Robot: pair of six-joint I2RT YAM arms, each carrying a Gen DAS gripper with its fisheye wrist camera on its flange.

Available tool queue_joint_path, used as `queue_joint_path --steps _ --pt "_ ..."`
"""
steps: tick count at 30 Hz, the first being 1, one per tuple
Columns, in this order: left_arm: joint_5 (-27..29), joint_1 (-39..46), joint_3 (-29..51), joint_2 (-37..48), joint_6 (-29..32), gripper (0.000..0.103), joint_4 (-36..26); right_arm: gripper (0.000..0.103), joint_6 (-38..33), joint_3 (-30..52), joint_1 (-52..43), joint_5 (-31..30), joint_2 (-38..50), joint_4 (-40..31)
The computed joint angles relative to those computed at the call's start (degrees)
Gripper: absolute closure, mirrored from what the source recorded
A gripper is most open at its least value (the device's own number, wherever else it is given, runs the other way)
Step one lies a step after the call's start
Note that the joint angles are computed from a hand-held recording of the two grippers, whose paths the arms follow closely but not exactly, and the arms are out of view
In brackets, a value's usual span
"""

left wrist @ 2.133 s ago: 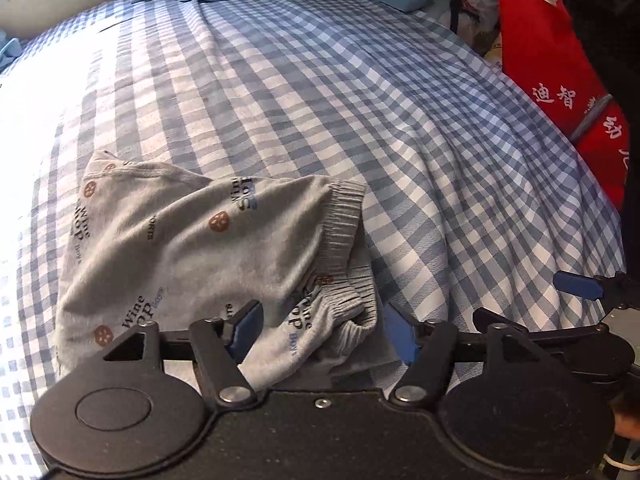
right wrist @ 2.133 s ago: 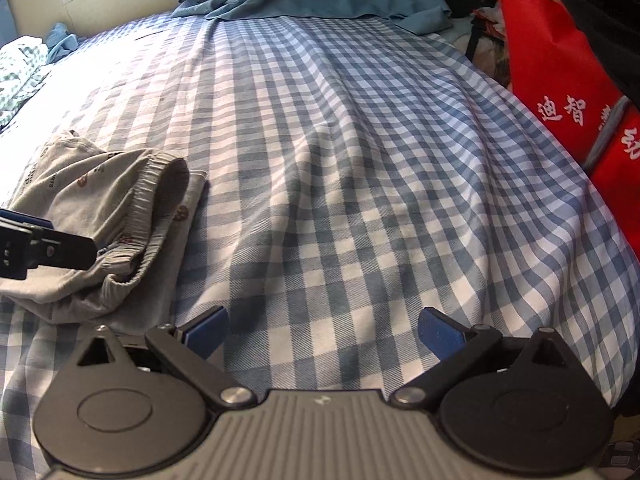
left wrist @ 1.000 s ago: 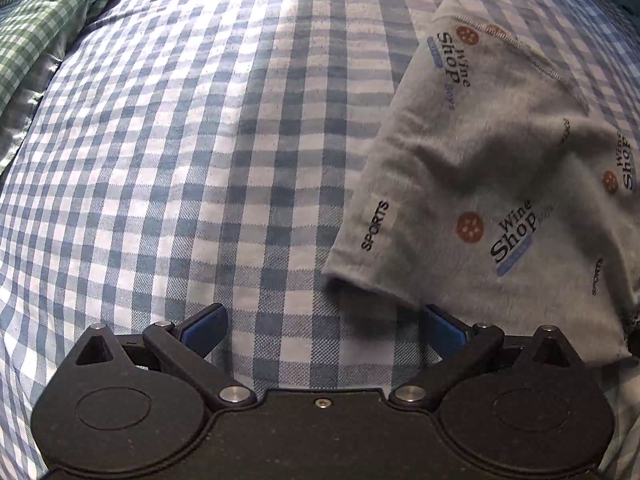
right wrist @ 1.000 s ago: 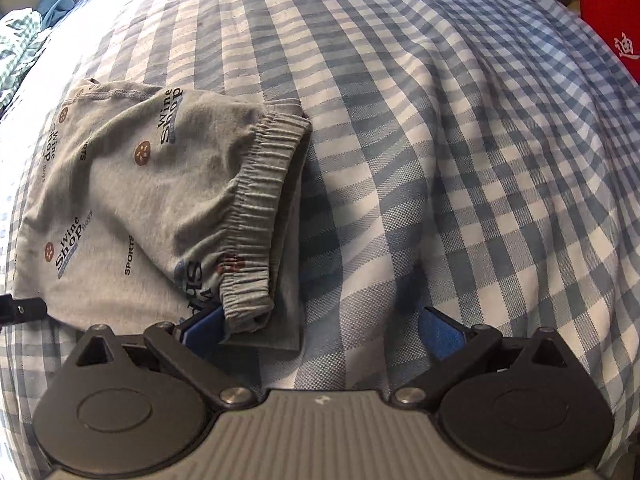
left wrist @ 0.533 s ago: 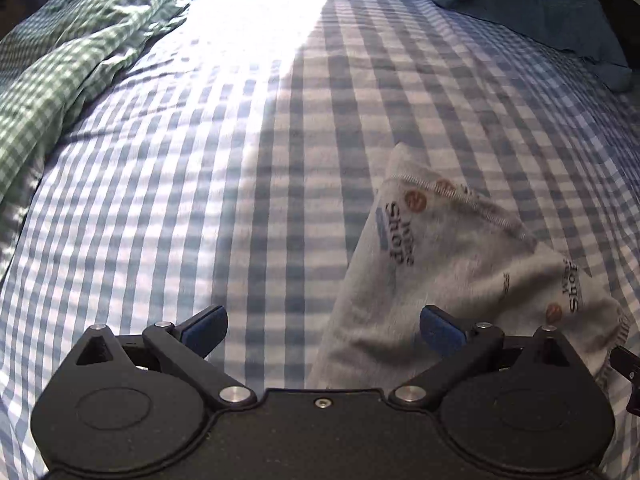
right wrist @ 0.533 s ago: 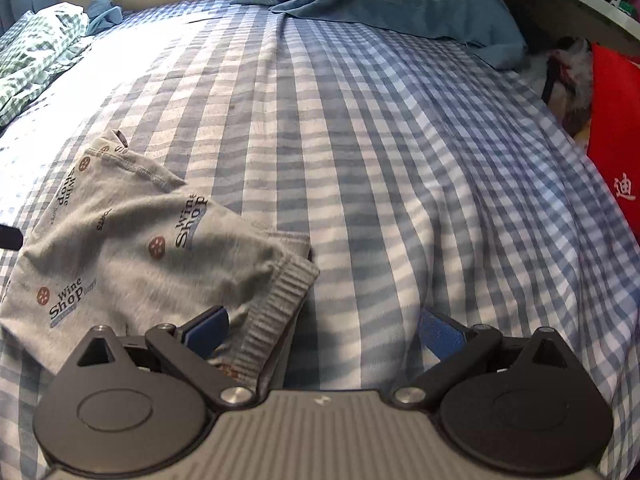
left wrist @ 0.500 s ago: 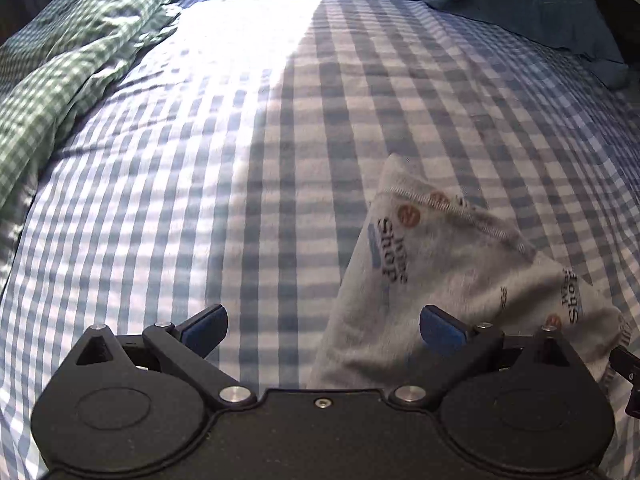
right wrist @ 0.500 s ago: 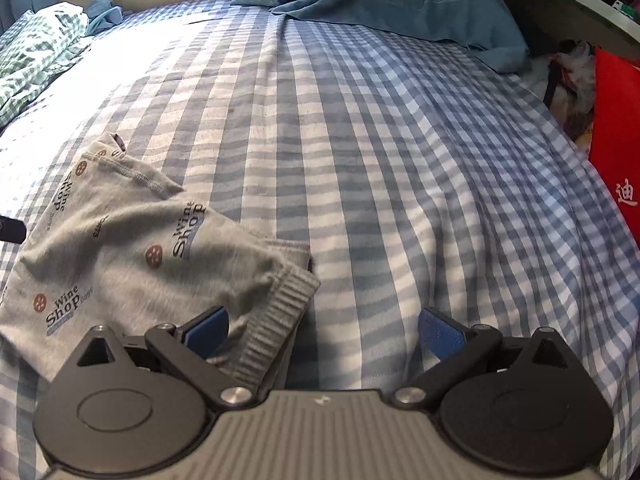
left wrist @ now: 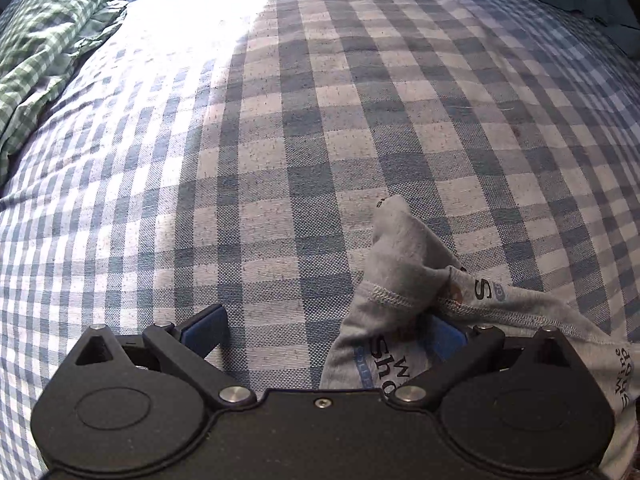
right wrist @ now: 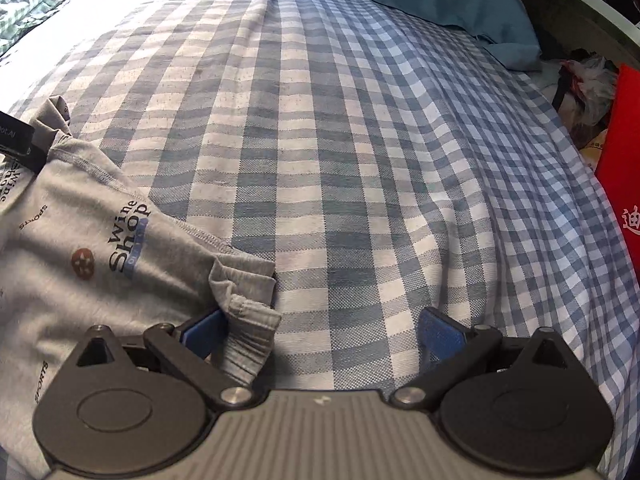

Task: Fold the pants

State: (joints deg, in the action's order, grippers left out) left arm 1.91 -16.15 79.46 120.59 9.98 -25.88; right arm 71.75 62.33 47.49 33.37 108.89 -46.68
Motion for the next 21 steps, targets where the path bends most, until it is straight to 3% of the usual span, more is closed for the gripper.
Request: queue_joint_path --steps 6,12,21 --pt "1.1 2.0 -1.9 -3.1 -0.9 0.001 -1.5 0.0 1.5 1.2 0.8 -0.5 -1.6 -3.1" --pt "3.1 4.9 -14.3 -15.1 1.3 0.001 1.1 0.0 10.5 4.6 7.8 0.2 -3.5 -9.5" --pt "-3.1 8.2 -26.5 -23.8 2.1 0.001 -2.3 0.0 11.3 11.1 14.0 -6.7 4.1 -11.9"
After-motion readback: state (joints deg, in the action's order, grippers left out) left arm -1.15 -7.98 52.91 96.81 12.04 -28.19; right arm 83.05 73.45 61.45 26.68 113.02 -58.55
